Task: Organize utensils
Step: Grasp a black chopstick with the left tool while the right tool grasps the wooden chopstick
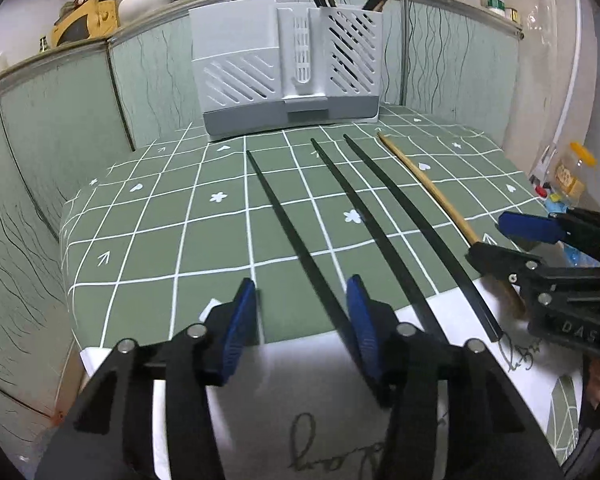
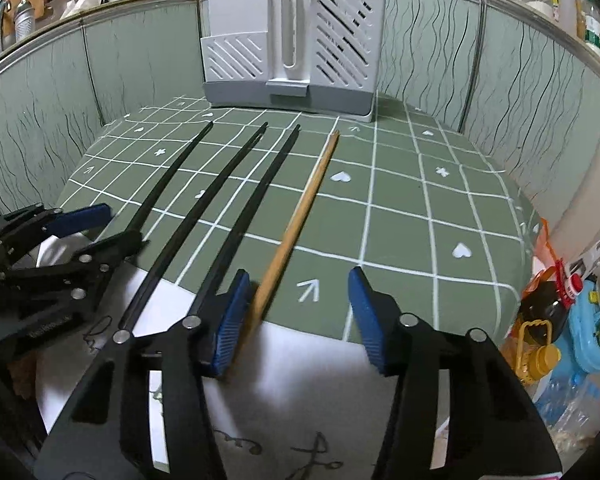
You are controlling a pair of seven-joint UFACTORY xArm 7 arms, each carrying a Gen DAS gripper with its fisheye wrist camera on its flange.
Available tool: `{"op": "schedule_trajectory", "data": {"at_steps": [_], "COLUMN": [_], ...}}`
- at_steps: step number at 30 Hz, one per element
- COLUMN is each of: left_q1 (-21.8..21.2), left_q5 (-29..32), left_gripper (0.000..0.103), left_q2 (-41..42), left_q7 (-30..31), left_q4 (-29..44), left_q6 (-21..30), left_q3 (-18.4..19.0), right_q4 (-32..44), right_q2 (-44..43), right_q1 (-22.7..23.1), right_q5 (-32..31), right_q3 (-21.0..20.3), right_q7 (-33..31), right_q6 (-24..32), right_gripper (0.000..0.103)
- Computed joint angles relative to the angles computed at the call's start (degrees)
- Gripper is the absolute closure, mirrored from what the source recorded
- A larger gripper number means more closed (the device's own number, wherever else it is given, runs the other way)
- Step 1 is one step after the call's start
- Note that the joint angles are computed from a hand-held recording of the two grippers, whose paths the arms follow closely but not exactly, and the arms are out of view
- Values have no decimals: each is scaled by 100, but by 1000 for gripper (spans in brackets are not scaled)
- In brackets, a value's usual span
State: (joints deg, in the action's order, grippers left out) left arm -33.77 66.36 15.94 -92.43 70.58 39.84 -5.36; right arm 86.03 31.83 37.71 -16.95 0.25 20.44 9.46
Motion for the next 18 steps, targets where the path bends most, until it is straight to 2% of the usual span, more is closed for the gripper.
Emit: {"op": "schedule_trajectory", "data": {"at_steps": [2,4,5,6,8,10,12,14,18], "left_q1": [-6,-14,-28,-45,-74,-71,-25,18,97], "left_q5": [-51,-129,-156,-165,-157,-143,-95,-68,22], "left_gripper": [69,75,79,82,84,91,94,97,97], "left_q2": [63,105,119,114,97,70,12,-23,-112], "left_q7": [77,171,197,202,125,77,-24,-88,-231], "left_q4": [88,158,181,179,156,124,36,-17,-154], "left_q6": [43,81,132,176,284,332,225,159,-7], "left_q3": [-5,3,14,24,47,51,55,49,32], "right_q4": [11,39,61,79,125,128,161,167,140], "right_q2": [13,14,18,21,43,45,59,64,45], "right_q1": [193,326,375,378,345,301,230,192,52], "right_q5": [-106,-195,-245,-291,-347,-405,-427,-458,-386], "right_q3": [-228,-401,-470,-492,-487,-465,-397,-364,-212], "right_q7": [197,428,539,604,717,788,780,785,686], "right_q6": [-37,19,60,91,142,145,178,174,148], "right_gripper": [59,67,74,79,83,87,96,96,97]}}
